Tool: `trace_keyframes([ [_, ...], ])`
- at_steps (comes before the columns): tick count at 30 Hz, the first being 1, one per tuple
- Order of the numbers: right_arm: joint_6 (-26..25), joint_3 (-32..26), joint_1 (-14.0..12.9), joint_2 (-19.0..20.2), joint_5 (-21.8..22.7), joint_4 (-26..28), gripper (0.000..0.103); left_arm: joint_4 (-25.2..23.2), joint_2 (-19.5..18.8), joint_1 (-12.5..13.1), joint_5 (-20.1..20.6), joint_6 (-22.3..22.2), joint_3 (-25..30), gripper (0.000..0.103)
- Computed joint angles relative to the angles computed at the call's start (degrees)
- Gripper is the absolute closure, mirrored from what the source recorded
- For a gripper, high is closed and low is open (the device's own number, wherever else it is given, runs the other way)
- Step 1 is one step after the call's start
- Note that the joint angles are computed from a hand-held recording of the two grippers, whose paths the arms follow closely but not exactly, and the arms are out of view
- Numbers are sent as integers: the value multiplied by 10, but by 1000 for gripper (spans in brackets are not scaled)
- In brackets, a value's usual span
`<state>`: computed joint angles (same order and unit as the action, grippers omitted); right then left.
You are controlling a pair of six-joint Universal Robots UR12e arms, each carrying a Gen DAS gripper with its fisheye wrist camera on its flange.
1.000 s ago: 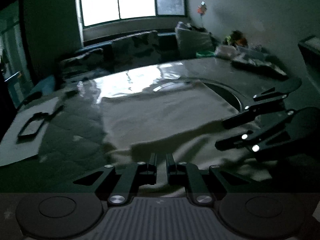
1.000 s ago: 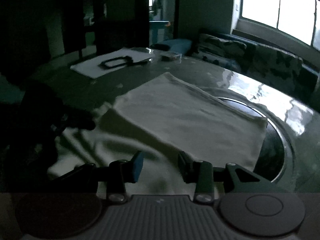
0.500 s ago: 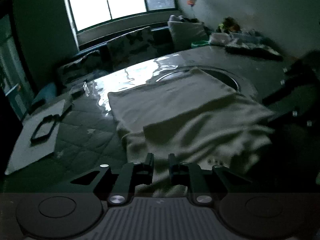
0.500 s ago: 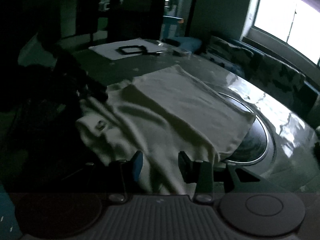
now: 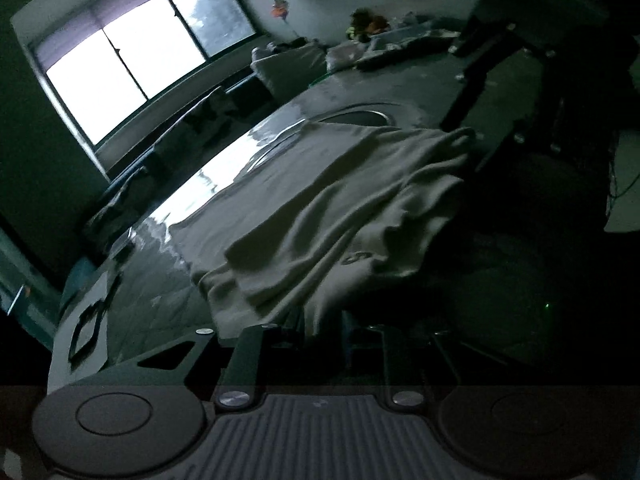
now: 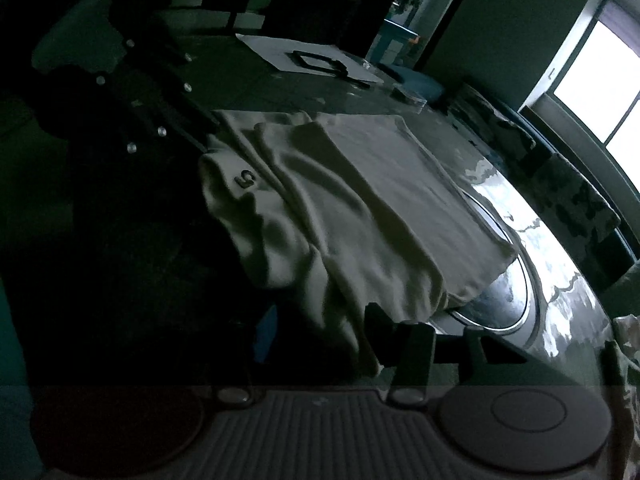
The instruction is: Fold clothes
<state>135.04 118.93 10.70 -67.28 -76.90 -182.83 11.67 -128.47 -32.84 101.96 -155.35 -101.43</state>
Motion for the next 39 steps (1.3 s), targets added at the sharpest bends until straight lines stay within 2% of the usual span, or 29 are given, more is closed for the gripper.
trace_keyframes([
  [2,-2,-1,0,0,1,1,52,6,-4,0,-6,7,2,80],
  [5,-5,-2,-1,1,2,4,51,13,-9,1,-9,2,6,86],
  [10,-15,-4,-2,2,0,9,49,4,-6,7,-17,-61,12,92],
  [15,-38,-5,-3,9,5,-3,46,-1,-3,17,-40,-115,26,93],
  [20,-24,-16,-5,24,26,-16,46,-25,-6,27,-62,-153,48,93],
  [24,6,-28,-7,39,48,-30,48,-42,-12,32,-69,-173,62,93],
  [26,25,-34,-10,46,61,-35,54,-48,-15,34,-70,-179,66,93],
  [27,40,-36,-12,47,70,-30,59,-48,-15,34,-71,-176,65,93],
  [28,56,-40,-14,48,78,-21,72,-47,-15,34,-72,-174,64,91],
  [30,87,-45,-19,50,89,-16,79,-42,-13,35,-72,-166,58,89],
  [36,186,-61,-38,52,137,18,85,-30,-7,33,-55,-138,40,73],
  [39,206,-66,-42,53,146,26,86,-25,-5,30,-48,-120,33,69],
])
